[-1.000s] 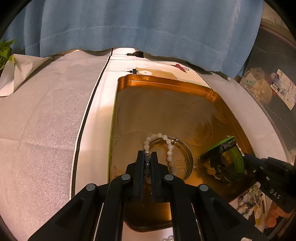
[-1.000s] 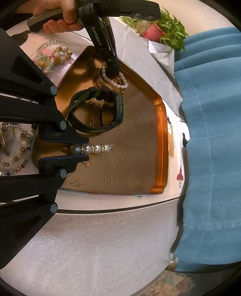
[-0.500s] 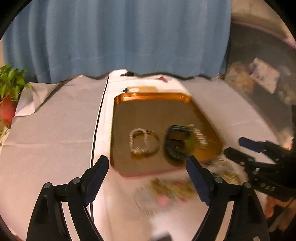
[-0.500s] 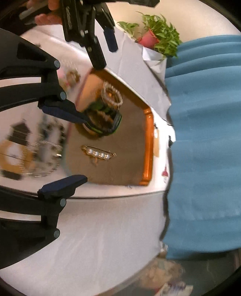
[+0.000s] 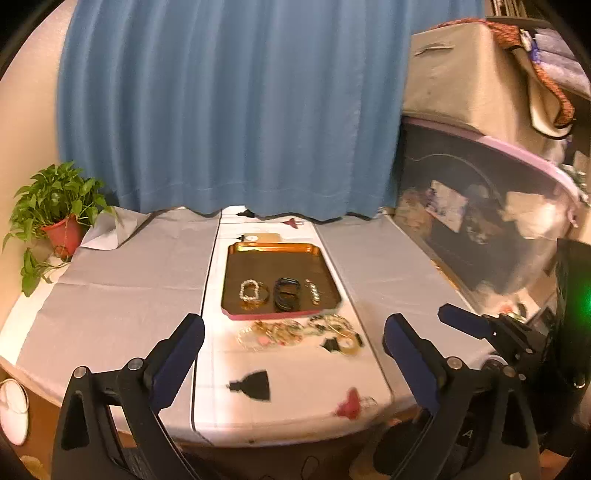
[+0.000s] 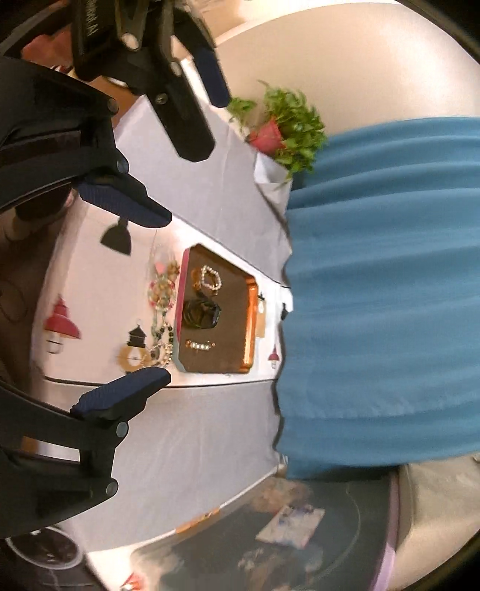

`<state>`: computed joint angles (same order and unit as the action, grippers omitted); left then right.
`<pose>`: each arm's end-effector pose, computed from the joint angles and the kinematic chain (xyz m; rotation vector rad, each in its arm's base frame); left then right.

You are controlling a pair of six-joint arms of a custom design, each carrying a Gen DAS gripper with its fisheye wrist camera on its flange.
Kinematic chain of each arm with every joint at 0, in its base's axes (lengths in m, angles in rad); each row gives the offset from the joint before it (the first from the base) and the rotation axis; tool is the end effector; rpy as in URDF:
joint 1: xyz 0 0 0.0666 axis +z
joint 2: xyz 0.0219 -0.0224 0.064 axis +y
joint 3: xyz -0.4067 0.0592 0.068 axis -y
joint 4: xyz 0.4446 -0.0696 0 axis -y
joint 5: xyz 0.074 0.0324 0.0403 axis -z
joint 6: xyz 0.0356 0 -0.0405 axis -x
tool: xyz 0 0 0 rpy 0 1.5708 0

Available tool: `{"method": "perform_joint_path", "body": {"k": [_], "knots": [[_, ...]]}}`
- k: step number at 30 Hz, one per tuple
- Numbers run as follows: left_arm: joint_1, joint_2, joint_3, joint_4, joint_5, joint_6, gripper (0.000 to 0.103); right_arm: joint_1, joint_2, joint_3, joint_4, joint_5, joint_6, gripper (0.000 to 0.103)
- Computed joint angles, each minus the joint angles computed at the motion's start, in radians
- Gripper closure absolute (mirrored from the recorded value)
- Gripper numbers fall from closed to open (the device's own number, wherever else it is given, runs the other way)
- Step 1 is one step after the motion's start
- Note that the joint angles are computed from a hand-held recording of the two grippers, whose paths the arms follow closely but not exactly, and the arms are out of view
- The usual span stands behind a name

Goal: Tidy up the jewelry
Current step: 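Withdraw both open tools from the tray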

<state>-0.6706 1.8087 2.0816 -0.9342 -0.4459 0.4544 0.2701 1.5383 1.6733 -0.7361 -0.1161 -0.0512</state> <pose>0.5543 -0.4206 0.5643 -0.0050 2.1618 -0.1482 0.5843 0.1656 0.5371 -0.3049 2.1625 0.3092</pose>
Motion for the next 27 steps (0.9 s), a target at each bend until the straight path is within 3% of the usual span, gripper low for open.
{"method": "perform_joint_path", "body": {"k": [5, 7, 11, 19, 23, 27], "knots": [[-0.056, -0.049, -0.037, 0.009, -0.084, -0.005, 0.001, 0.019, -0.115, -0.072, 0.0, 0.006, -0.001, 0.017], [-0.067, -0.065, -0.053, 0.017, -0.109, 0.001, 0.0, 0.03, -0.153, -0.102, 0.022, 0.047, 0.004, 0.008], [-0.076, -0.078, -0.068, 0.027, -0.126, 0.005, 0.0, 0.036, -0.188, -0.138, 0.058, 0.083, -0.032, 0.0], [-0.053, -0.049, -0.075, 0.011, -0.097, 0.0, 0.0, 0.02, -0.133, -0.134, 0.055, -0.018, -0.032, 0.0], [-0.025, -0.001, -0.033, -0.022, -0.044, 0.016, 0.0, 0.027, -0.092, -0.121, 0.073, -0.011, 0.023, 0.0], [-0.005, 0.027, -0.026, -0.008, -0.033, 0.019, 0.0, 0.024, -0.049, -0.101, 0.083, 0.004, 0.03, 0.0]]}}
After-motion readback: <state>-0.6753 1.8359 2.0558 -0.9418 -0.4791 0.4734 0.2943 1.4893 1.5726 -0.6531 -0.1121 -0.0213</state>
